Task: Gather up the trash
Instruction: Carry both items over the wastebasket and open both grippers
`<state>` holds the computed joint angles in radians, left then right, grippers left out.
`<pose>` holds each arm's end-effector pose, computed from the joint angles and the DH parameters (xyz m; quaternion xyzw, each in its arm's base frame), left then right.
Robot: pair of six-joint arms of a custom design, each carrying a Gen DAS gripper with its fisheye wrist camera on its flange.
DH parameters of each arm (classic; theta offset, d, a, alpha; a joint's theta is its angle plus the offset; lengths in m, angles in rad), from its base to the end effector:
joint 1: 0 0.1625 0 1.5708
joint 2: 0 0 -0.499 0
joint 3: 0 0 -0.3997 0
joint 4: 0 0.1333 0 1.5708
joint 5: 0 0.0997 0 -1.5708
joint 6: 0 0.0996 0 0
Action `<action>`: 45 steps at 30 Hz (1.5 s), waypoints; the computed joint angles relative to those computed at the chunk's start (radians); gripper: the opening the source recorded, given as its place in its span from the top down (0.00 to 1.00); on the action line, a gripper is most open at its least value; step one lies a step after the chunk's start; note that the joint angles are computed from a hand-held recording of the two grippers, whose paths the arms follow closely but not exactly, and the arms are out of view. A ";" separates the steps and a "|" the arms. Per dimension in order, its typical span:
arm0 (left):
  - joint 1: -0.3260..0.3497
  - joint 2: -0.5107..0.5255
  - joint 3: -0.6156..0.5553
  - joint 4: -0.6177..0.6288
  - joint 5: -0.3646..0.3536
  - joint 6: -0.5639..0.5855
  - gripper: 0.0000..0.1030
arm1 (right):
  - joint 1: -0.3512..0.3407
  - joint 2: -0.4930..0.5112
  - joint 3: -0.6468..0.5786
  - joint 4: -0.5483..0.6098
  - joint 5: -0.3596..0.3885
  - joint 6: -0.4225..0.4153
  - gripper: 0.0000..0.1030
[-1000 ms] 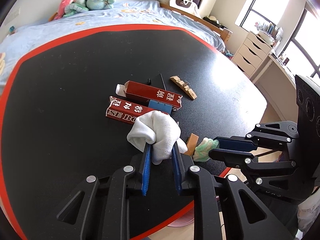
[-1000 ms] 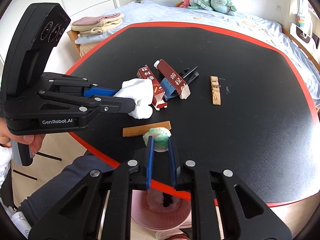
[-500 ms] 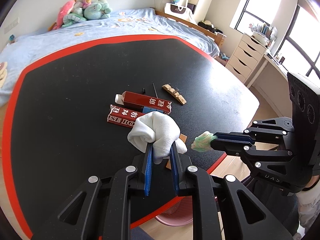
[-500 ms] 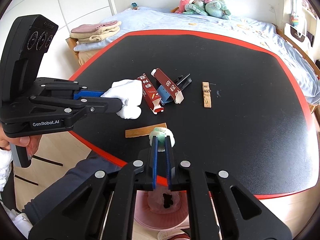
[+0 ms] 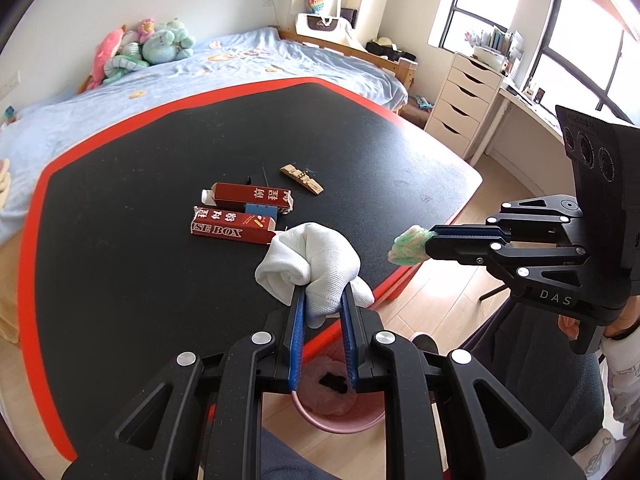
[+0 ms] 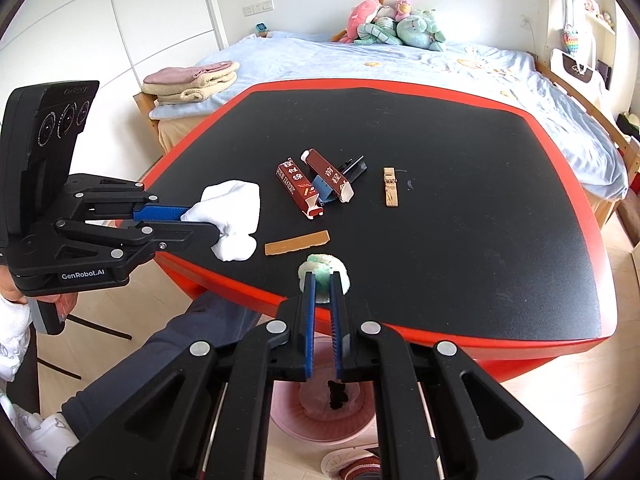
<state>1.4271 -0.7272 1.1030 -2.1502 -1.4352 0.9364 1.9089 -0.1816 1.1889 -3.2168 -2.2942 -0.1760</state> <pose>0.0218 -0.8743 0.2710 0.5044 0.8548 -0.0675 0.1013 0.3385 -0.7596 -0.0858 0.1183 -0.8871 0.3199 0.3111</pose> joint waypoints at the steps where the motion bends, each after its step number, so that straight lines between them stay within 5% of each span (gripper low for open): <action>1: -0.001 -0.007 0.013 -0.005 0.000 0.007 0.84 | 0.002 -0.005 0.017 -0.009 -0.004 0.003 0.94; 28: 0.008 -0.087 0.190 0.008 0.046 0.069 0.84 | 0.007 -0.051 0.209 -0.049 0.016 0.124 0.94; 33: 0.007 -0.086 0.190 0.015 0.053 0.067 0.75 | 0.005 -0.054 0.212 -0.041 0.020 0.126 0.91; 34: 0.006 -0.084 0.191 0.007 0.058 0.066 0.66 | 0.005 -0.054 0.211 -0.037 0.015 0.128 0.88; 35: 0.008 -0.083 0.189 0.000 0.059 0.062 0.49 | 0.006 -0.053 0.211 -0.040 0.003 0.130 0.71; 36: 0.009 -0.082 0.190 -0.015 0.058 0.056 0.41 | 0.006 -0.051 0.211 -0.050 -0.005 0.132 0.41; 38: 0.011 -0.083 0.196 -0.049 0.054 0.053 0.17 | 0.004 -0.052 0.217 -0.067 -0.005 0.135 0.20; 45: 0.013 -0.081 0.192 -0.094 0.058 0.041 0.08 | 0.002 -0.048 0.209 -0.057 -0.027 0.148 0.09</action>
<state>1.4403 -0.8077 1.2948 -2.2442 -1.3770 0.9775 1.9107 -0.2292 1.3982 -3.2740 -2.3211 -0.0279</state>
